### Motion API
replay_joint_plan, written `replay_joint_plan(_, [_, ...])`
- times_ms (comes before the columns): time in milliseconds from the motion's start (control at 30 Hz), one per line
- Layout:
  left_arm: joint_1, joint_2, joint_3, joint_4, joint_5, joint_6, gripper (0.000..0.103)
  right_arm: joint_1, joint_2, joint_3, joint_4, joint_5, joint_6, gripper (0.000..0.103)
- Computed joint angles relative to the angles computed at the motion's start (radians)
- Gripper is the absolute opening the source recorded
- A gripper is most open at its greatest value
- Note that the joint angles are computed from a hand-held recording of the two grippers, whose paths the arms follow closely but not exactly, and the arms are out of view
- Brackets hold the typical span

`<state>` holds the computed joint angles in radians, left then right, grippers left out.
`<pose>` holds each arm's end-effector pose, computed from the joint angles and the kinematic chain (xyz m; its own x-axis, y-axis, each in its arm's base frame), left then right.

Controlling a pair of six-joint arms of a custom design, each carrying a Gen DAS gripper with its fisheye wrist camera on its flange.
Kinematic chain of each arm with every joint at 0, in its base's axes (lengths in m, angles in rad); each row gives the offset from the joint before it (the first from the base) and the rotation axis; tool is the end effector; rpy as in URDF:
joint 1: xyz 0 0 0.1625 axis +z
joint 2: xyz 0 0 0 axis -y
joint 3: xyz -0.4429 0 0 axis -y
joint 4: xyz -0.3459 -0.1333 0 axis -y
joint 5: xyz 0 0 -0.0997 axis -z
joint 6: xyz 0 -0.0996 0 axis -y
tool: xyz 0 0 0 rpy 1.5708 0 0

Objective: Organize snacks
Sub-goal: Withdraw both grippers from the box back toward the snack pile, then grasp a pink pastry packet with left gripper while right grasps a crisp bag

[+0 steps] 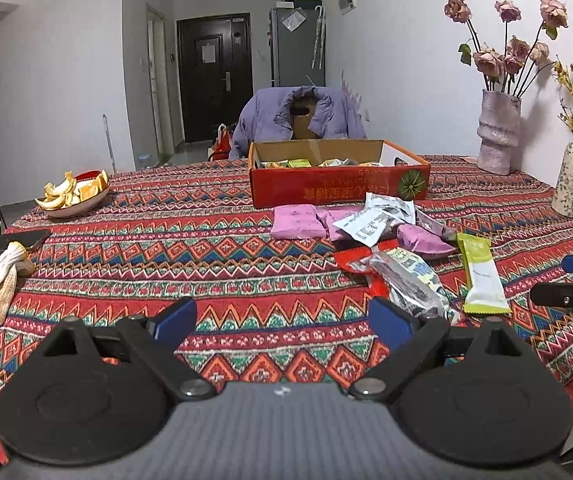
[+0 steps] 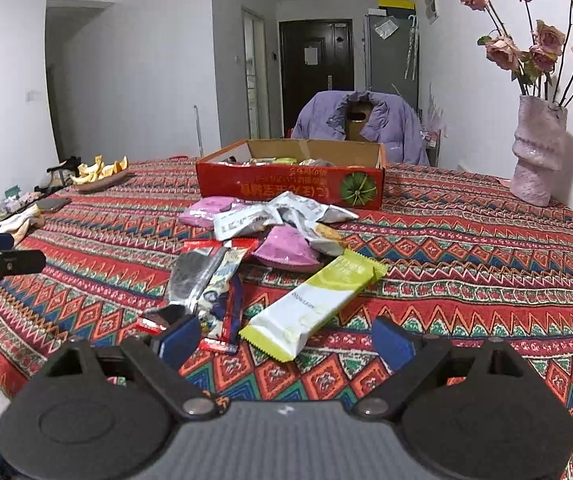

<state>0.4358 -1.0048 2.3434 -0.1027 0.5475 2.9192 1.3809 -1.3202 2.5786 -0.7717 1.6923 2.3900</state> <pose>-0.1254 -0.2992 0.1180 -0.6513 0.2568 -0.7140 0.7305 0.4668 -0.4984 0.0706 -0.2752 0.1280 -0.7577 -0.0999 0.6449 -0.5873 0.5353 -0.6071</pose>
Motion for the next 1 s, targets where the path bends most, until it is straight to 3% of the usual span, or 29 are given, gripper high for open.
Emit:
replay_joint_plan(400, [0.155,0.044,-0.148,0.002,0.102,0.148,0.094,-0.063,0.002,-0.070,0.056,-0.073,0.081,0.091])
replay_joint_plan(667, [0.317,0.123,-0.354,-0.041,0.150,0.367,0.094,-0.033,0.060,-0.224,0.159,-0.028,0.120,0.088])
replay_joint_plan(733, [0.363,0.149,-0.423,-0.032,0.184,0.416,0.094,-0.045,0.066,-0.267,0.208,-0.053,0.156,0.086])
replay_joint_plan(833, [0.430,0.202,-0.537,-0.006,0.238,0.471,0.094,-0.091,0.088,-0.354,0.342,-0.161,0.241,0.085])
replay_joint_plan(1000, [0.510,0.319,-0.733,0.054,0.263,0.536,0.094,-0.114,0.183,-0.515,0.497,-0.251,0.371,0.082])
